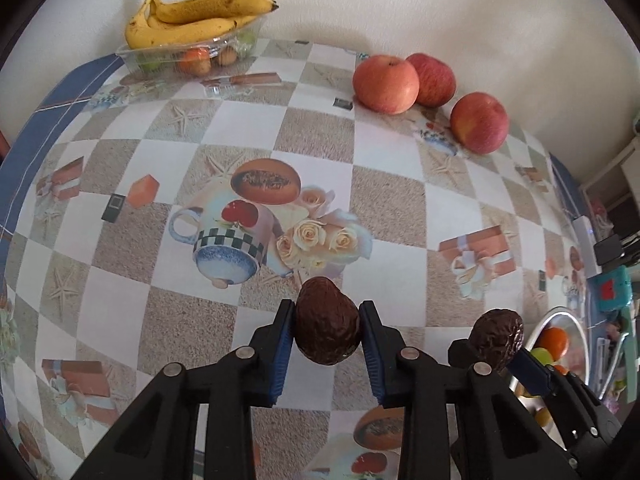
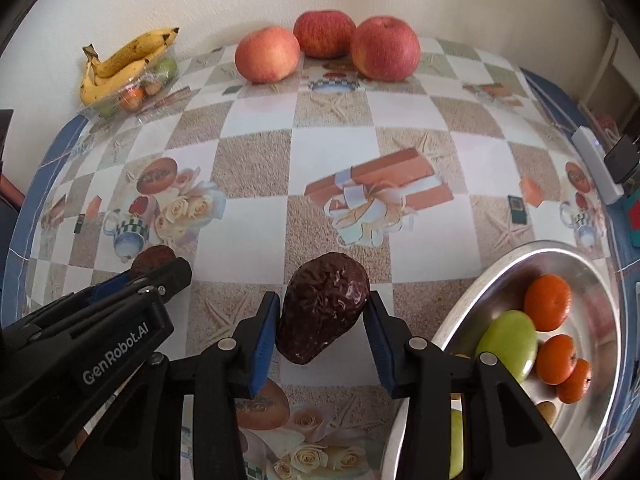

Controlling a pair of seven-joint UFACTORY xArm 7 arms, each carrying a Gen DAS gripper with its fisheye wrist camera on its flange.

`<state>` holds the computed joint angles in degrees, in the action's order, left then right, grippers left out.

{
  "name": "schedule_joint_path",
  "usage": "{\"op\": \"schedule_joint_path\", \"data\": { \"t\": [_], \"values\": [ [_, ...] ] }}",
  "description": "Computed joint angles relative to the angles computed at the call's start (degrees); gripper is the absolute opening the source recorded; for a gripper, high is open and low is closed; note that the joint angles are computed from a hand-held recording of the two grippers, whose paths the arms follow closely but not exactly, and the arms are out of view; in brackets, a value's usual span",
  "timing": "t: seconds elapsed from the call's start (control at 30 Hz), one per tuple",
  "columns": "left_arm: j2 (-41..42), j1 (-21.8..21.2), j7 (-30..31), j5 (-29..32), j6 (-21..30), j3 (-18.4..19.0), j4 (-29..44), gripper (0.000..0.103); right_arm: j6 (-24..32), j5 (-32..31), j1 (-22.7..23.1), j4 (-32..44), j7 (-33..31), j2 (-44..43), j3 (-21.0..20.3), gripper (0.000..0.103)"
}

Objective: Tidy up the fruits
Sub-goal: 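Carry both dates over the steel bowl and open both tools to release them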

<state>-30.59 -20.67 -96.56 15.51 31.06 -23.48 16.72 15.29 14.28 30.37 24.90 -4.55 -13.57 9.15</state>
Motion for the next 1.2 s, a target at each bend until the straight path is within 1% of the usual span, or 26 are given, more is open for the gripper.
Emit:
{"op": "schedule_joint_path", "data": {
  "t": [0.1,0.27,0.37,0.57,0.7,0.83,0.97,1.07,1.2],
  "values": [
    [-1.25,-0.96,-0.06,-1.13,-0.71,0.38,-0.52,0.035,0.52,0.07,0.06,-0.43,0.05,-1.85,-0.09,0.045],
    [-0.87,-1.49,-0.93,-2.07,-0.91,-0.41,-0.16,0.035,1.67,-0.05,0.41,-1.3,0.21,-4.53,-0.52,0.045],
    [-2.04,-2.72,-1.98,-3.17,-0.98,-0.74,-0.48,0.035,2.24,-0.42,0.58,-2.14,0.2,-6.16,-0.74,0.045],
    [-4.06,-4.77,-4.5,-4.25,0.06,-2.55,-0.15,0.035,4.2,-1.43,0.35,-4.66,0.49,-10.14,-1.25,0.045],
    [-3.75,-6.07,-5.97,-4.49,-0.97,-3.76,0.61,0.035,6.14,-1.64,0.31,-6.82,0.38,-13.75,-2.24,0.045],
    [-2.43,-6.38,-7.06,-3.72,-0.76,-5.05,2.35,0.035,7.83,-2.81,-0.76,-9.63,0.4,-18.97,-2.72,0.045],
    [-0.77,-6.29,-7.88,-2.38,-1.37,-5.71,3.71,0.034,9.04,-3.14,-1.52,-11.42,-0.38,-22.82,-4.43,0.045],
    [1.21,-5.28,-8.33,-0.37,-3.58,-6.34,4.93,0.034,10.56,-3.05,-2.68,-12.19,-0.95,-24.67,-5.93,0.045],
    [6.09,-2.9,-8.92,3.51,-8.24,-7.61,7.49,0.034,11.04,-2.51,-5.32,-11.72,-2.05,-23.99,-8.04,0.045]
  ]
}}
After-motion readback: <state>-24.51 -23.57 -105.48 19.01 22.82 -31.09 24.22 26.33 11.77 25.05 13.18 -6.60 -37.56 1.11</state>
